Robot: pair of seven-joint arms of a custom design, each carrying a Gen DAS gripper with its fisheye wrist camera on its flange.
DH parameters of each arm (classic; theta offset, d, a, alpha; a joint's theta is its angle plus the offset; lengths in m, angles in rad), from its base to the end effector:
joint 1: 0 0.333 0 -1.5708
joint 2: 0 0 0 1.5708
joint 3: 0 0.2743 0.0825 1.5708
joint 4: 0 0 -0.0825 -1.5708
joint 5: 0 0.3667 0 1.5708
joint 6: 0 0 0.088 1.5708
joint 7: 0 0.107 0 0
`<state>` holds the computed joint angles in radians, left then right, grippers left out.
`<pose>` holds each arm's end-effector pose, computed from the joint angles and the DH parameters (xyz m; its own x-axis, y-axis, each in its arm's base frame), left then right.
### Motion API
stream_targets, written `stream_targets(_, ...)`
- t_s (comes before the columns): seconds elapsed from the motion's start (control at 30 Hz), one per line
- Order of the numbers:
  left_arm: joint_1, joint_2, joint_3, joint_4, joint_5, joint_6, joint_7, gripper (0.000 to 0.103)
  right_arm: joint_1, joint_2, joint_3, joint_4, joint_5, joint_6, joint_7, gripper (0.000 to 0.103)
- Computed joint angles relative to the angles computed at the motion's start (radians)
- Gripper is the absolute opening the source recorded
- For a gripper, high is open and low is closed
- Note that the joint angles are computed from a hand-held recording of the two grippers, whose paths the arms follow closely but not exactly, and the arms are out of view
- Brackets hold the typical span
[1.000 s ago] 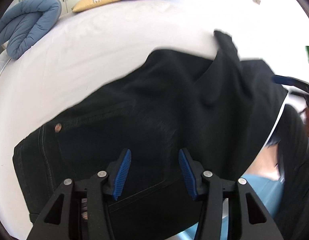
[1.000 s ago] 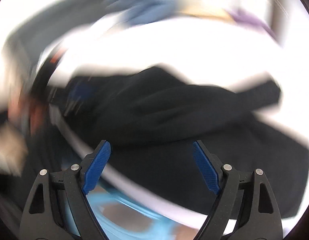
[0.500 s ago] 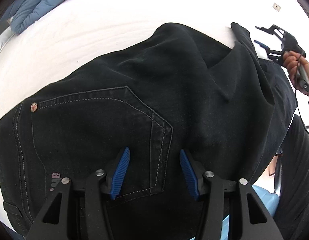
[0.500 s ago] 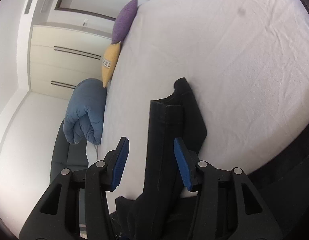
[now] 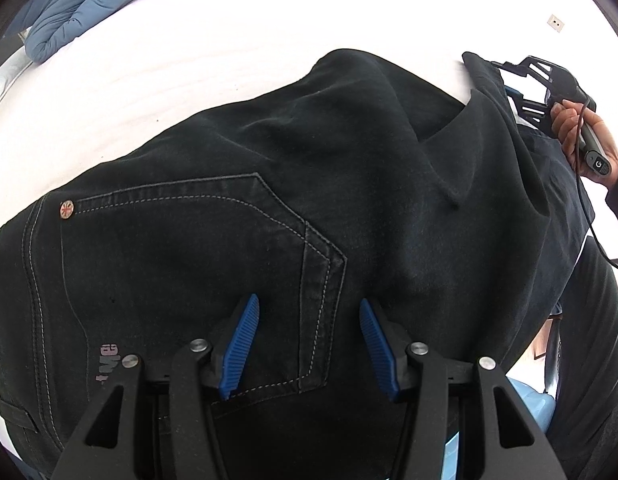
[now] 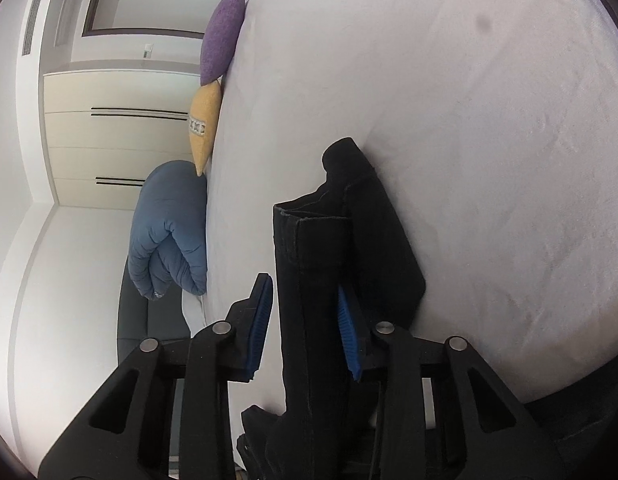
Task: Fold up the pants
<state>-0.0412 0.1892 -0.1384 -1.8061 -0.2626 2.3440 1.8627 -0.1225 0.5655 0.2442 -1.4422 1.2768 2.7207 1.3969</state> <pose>0.6101 -0.1103 0.4422 -0.3344 -0.9288 0.1595 -0.8897 0.2553 -0.3786 0.7096 0.0164 0.3975 -0.2755 -0.3478 -0.8962 -0.6105 0.7834 -0.1163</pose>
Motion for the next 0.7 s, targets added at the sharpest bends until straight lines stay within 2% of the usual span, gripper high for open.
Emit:
stream_targets(0.03,0.0,-0.001,0.0,-0.002,0.0,0.001,-0.001,0.055,-0.003,-0.005,0.002,-0.008,0.004,0.001,-0.012,0.015)
stream_targets(0.1,0.001,-0.006,0.001,-0.007,0.0,0.003,0.002,0.055,-0.004,-0.009,0.004,-0.008,0.015,0.009,-0.02,0.011)
stream_targets(0.13,0.0,-0.004,0.001,-0.006,0.001,0.004,-0.001,0.055,-0.005,-0.017,0.004,-0.014,0.022,0.015,-0.026,0.005)
stream_targets(0.37,0.006,-0.013,0.001,-0.021,-0.016,0.011,0.014,0.055,0.052,-0.169,-0.039,-0.109,-0.061,0.102,-0.064,0.002)
stream_targets(0.5,0.008,-0.01,0.001,-0.018,-0.022,0.008,0.024,0.055,0.068,-0.34,-0.067,-0.243,-0.02,0.145,-0.102,0.002)
stream_targets(0.63,0.016,-0.009,0.0,-0.019,-0.049,0.008,0.047,0.055,0.105,-0.603,-0.114,-0.509,0.062,0.208,-0.136,0.002)
stream_targets(0.7,0.019,-0.007,0.001,-0.016,-0.057,0.004,0.054,0.055,0.131,-0.723,-0.133,-0.652,0.082,0.256,-0.112,0.002)
